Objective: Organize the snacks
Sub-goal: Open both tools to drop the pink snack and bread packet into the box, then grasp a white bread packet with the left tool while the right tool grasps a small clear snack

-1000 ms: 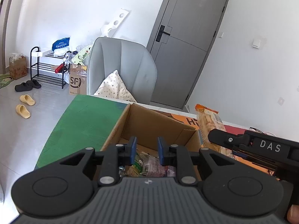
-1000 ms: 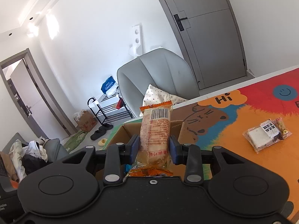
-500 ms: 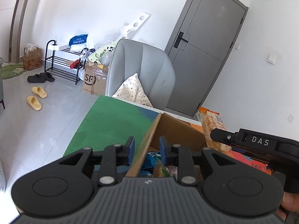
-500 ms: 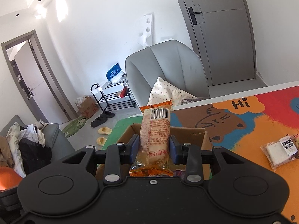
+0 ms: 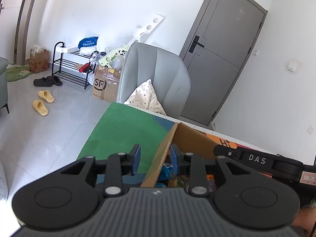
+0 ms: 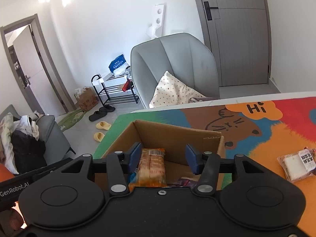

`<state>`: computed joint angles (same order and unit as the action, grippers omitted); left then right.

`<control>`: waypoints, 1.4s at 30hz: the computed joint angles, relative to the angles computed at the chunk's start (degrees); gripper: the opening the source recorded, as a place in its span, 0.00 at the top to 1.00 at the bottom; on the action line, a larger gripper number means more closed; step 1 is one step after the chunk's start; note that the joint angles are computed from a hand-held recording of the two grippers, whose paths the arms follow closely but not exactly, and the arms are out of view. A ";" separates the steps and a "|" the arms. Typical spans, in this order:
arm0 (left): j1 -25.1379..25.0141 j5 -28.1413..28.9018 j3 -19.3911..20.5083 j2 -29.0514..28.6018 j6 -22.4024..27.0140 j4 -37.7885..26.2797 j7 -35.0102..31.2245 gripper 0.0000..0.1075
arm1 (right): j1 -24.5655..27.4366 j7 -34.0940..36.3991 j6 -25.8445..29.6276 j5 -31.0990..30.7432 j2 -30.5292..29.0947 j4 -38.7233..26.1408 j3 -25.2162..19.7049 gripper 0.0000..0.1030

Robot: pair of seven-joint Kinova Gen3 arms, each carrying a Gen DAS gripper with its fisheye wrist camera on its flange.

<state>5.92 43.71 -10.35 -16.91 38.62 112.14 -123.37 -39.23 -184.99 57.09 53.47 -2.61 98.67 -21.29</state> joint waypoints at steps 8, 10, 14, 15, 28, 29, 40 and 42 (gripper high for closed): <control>1.45 -0.93 1.42 -1.04 -0.64 0.60 0.84 0.62 | 1.47 -4.29 -0.03 0.57 -4.13 4.28 -2.69 0.47; 1.79 -1.77 2.39 -1.54 -1.45 0.92 1.71 0.53 | 2.20 -5.34 0.27 0.49 -5.02 5.10 -3.36 0.46; 3.55 -3.05 3.38 -2.33 -3.17 1.43 3.23 0.37 | 3.75 -6.82 1.07 -0.27 -7.05 6.84 -4.92 0.45; 4.04 -3.40 3.51 -2.40 -3.30 1.42 3.57 0.37 | 4.19 -7.11 1.18 -0.53 -7.62 7.27 -5.29 0.45; 9.28 -10.28 10.43 -2.46 -7.04 0.74 13.50 0.20 | 12.50 -6.90 3.63 -6.39 -18.77 13.59 -9.59 0.37; 9.73 -10.97 11.08 -2.20 -7.13 0.44 14.55 0.20 | 13.20 -6.45 3.85 -7.07 -19.81 13.97 -9.57 0.37; 13.01 -20.18 19.12 1.11 -8.80 -2.54 26.14 0.19 | 19.89 -0.85 1.79 -13.40 -29.05 18.92 -6.88 0.36; 13.27 -22.17 20.42 1.82 -9.19 -3.13 28.39 0.20 | 20.99 0.44 0.79 -14.26 -30.13 19.70 -6.05 0.36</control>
